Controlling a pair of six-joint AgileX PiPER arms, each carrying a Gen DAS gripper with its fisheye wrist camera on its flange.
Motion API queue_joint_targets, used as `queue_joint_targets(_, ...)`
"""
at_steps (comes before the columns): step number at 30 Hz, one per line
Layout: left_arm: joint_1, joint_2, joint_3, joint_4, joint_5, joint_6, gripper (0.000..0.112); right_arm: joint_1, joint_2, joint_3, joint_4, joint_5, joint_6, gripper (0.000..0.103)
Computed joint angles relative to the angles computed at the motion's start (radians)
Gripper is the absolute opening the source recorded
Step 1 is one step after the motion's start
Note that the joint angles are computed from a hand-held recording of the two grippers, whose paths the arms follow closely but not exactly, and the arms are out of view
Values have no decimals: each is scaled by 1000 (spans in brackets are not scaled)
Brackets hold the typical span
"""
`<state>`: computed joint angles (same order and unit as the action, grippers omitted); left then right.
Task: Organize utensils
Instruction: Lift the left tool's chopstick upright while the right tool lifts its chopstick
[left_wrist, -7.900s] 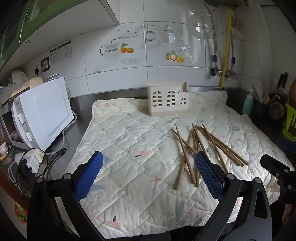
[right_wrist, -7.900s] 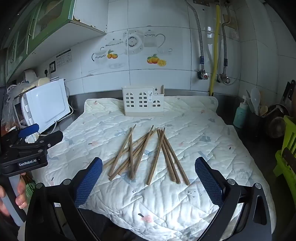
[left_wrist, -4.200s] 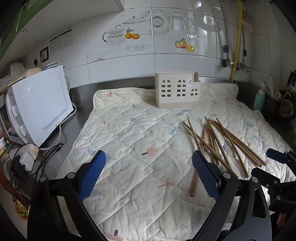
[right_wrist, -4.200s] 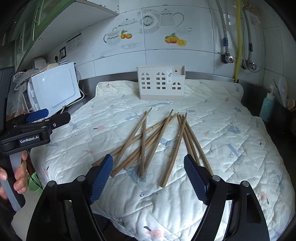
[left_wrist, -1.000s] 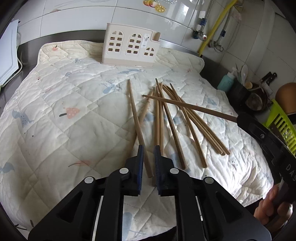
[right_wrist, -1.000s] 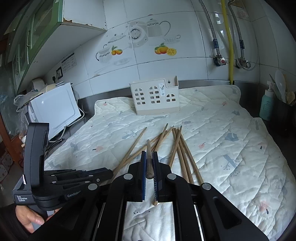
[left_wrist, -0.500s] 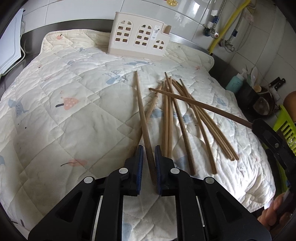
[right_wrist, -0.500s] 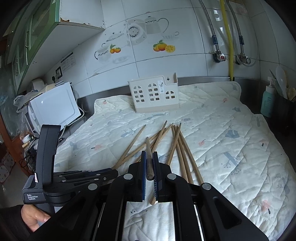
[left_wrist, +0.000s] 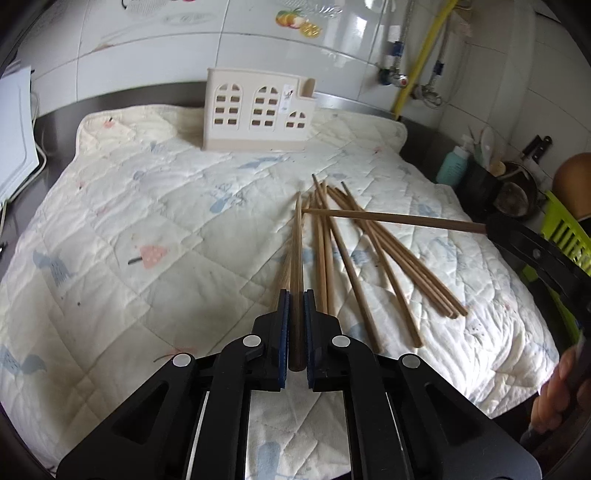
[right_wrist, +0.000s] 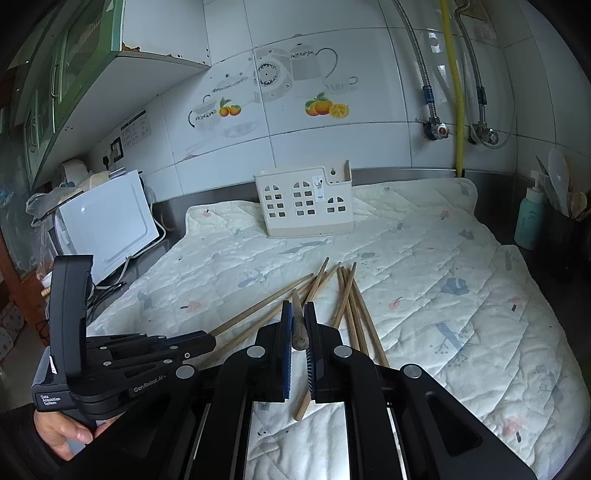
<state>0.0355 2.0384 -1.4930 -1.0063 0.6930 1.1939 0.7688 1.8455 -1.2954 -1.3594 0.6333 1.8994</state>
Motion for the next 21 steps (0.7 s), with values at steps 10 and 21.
queue_joint_targets(10,56,-16,-81,-16,91,27,6,-48,-17,-98,170,-19,-253,6)
queue_joint_targets(21,48,90,-453,64,192,-113,5,-186,20,-372,612,-43,-856,6)
